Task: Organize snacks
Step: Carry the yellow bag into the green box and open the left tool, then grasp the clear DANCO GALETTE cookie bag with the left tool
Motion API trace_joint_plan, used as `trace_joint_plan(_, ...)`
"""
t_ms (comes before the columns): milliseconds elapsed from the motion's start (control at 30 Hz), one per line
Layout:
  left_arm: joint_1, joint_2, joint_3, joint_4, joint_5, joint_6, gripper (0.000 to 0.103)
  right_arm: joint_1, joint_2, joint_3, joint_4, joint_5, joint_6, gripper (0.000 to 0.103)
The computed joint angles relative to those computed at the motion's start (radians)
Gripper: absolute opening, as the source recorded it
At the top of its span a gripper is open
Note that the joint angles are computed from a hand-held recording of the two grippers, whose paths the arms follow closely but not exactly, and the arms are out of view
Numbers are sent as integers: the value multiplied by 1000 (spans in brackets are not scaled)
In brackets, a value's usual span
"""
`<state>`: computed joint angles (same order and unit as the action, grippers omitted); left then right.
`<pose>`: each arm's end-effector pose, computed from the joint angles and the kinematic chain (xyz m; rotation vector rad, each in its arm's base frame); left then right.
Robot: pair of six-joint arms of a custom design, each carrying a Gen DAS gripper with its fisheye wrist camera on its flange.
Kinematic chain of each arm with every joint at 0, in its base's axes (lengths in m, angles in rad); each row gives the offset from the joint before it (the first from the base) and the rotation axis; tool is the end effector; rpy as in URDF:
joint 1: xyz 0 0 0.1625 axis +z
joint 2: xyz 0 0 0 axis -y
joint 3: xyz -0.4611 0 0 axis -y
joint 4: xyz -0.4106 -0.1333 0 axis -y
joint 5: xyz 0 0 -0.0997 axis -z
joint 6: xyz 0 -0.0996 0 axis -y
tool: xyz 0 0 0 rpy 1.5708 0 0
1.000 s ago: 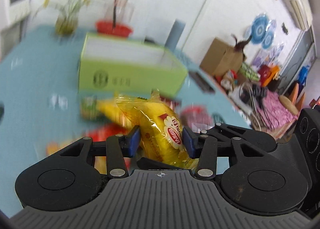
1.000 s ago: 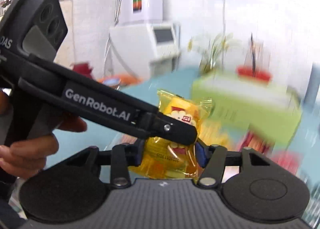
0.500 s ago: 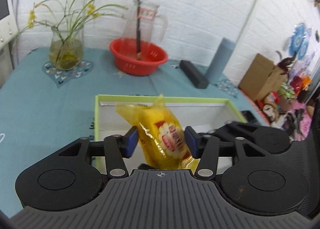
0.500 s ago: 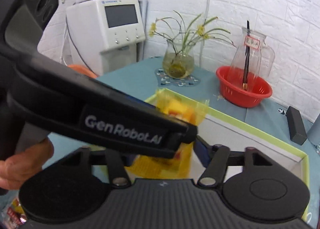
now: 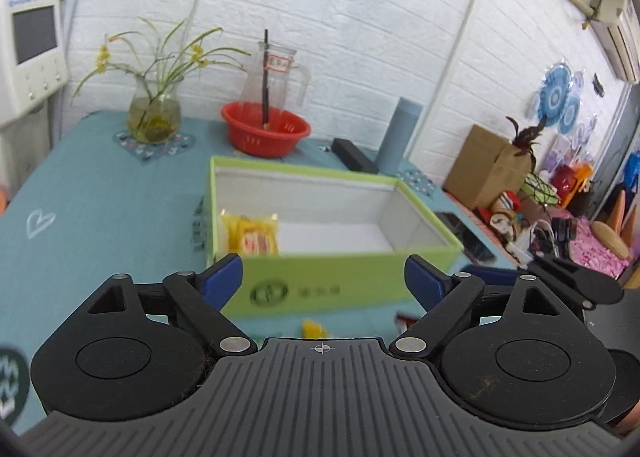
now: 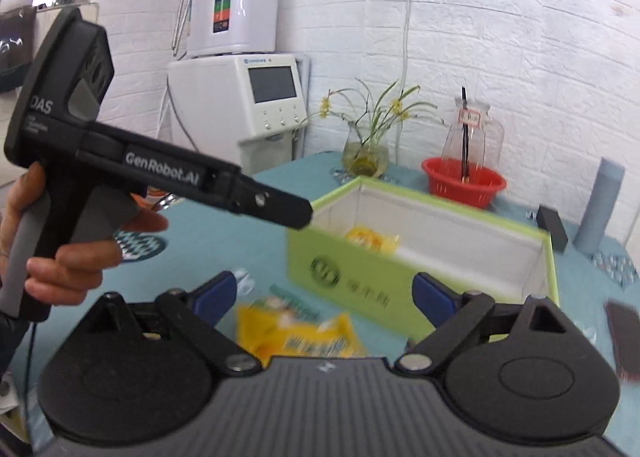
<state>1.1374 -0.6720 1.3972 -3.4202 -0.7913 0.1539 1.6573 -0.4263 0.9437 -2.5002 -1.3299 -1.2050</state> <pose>-0.1410 -0.7888 0.2365 0.0891 2.1997 -1.4514 0.2348 -0.8898 0.1014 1.8892 -2.3796 0.7331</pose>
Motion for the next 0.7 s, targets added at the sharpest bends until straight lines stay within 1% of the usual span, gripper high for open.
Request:
trace_joint_plan(67, -19, -17, 87, -59, 43, -12, 77, -21, -70, 132, -32, 12, 19, 93)
trace_joint_plan(167, -46, -34, 205, -135, 142, -65, 77, -43, -140, 270, -21, 29, 45, 93)
trace_joint_plan(233, -54, -55, 274, -141, 180, -134, 77, -50, -163, 325, 31, 36, 47, 93)
trace_joint_plan(300, -54, -78, 337, -137, 200, -214, 77, -48, -161, 339, 99, 34, 46, 93)
trace_joint_plan(333, -51, -90, 368, -127, 204, -264, 77, -42, -152, 339, 127, 22, 52, 93)
trace_joint_plan(400, -44, -114, 405, -78, 203, -357, 74, -31, -129, 328, 145, -6, 72, 93)
trace_joint_plan(433, -39, -126, 423, -62, 195, -390, 73, -23, -117, 324, 136, -26, 81, 93)
trace_joint_plan(500, -34, -135, 447, -69, 179, -413, 70, -11, -95, 321, 97, -65, 85, 93)
trace_joint_plan(533, -31, -138, 457, -77, 167, -418, 68, -7, -87, 327, 56, -85, 85, 93)
trace_joint_plan(600, -21, -144, 465, -64, 136, -431, 58, 1, -76, 338, -11, -111, 74, 93)
trace_joint_plan(667, -10, -147, 469, -55, 105, -435, 52, 8, -70, 354, -86, -138, 79, 93)
trace_joint_plan(700, -5, -144, 473, -65, 93, -431, 51, 11, -71, 363, -107, -142, 80, 93)
